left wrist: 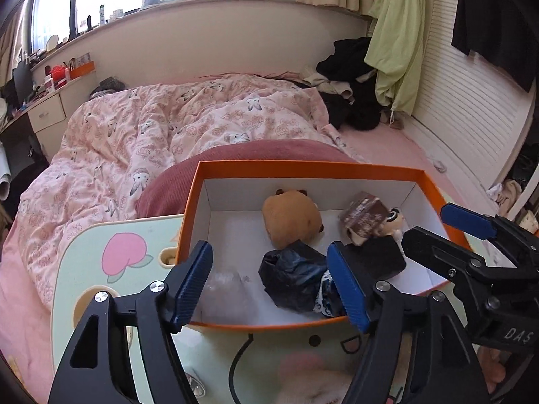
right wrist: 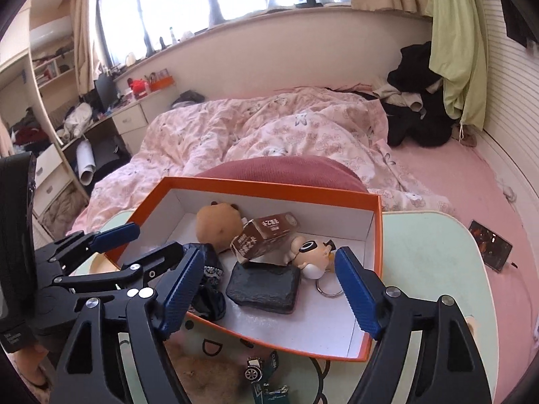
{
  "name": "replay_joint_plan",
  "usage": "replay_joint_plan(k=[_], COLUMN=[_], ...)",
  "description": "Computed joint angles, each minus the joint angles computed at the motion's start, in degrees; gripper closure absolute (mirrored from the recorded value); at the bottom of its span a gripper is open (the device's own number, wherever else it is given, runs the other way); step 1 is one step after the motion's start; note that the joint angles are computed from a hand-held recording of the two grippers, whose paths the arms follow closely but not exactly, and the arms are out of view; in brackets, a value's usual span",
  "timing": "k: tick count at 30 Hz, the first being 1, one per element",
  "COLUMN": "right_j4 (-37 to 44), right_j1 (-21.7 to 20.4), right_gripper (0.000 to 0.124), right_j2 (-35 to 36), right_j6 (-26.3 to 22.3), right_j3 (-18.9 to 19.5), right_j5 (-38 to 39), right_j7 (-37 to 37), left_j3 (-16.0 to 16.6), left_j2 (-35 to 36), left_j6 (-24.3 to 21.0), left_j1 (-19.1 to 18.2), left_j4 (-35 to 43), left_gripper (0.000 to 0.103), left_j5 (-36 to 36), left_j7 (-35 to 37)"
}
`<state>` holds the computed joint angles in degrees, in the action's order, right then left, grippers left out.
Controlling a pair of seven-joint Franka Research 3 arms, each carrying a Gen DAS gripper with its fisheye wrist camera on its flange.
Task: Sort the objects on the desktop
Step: 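Open both tools over the box to drop the bag and pack in, then withdraw both tools from the box back over the table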
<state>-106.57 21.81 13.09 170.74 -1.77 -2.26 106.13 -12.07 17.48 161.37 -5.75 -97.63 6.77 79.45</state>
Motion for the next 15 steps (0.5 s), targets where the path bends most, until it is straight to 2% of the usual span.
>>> replay_joint_plan(k=[2, 5, 7, 9, 11, 13, 15], right_j4=[-2.0, -5.7, -8.9, -11.9, -14.7, -17.4, -20.3], right_j1=[1.2, 3.9, 4.4, 5.4, 4.9, 4.0, 3.0], right_gripper=[0.044, 0.044, 0.041, 0.039, 0.039, 0.039, 0.039], right_j2=[-1.8, -4.9, -7.4, -9.8, -11.9, -13.3, -14.7], right_j6=[1.0, 2.5, 3.6, 3.4, 1.6, -0.1, -1.1], right_j3=[-1.3, -4.5, -5.2, -6.6, -5.6, -3.7, -2.0], right_j5=[-2.3, -10.7, -16.4, -26.8, -32.1, -31.1, -30.1], right_j7=[1.5, 8.6, 13.5, 22.5, 25.8, 23.6, 22.6], left_j3=[-0.4, -0.7, -3.7, -5.5, -5.0, -3.8, -2.5], left_j2=[-1.6, -5.3, -8.1, -11.5, -14.4, -16.8, -18.7], left_j6=[1.4, 3.8, 4.8, 5.7, 5.5, 5.2, 3.5], left_j1=[0.6, 1.0, 3.5, 4.6, 3.7, 2.3, 0.8], left_j4=[-1.9, -6.3, -10.0, -14.7, -19.0, -22.9, -25.8], left_gripper=[0.028, 0.027, 0.020, 0.020, 0.020, 0.020, 0.020], left_j5=[-1.1, -2.0, -8.9, -16.8, -20.2, -21.6, -26.9], left_j7=[0.1, 0.2, 6.2, 12.7, 15.6, 15.9, 18.6])
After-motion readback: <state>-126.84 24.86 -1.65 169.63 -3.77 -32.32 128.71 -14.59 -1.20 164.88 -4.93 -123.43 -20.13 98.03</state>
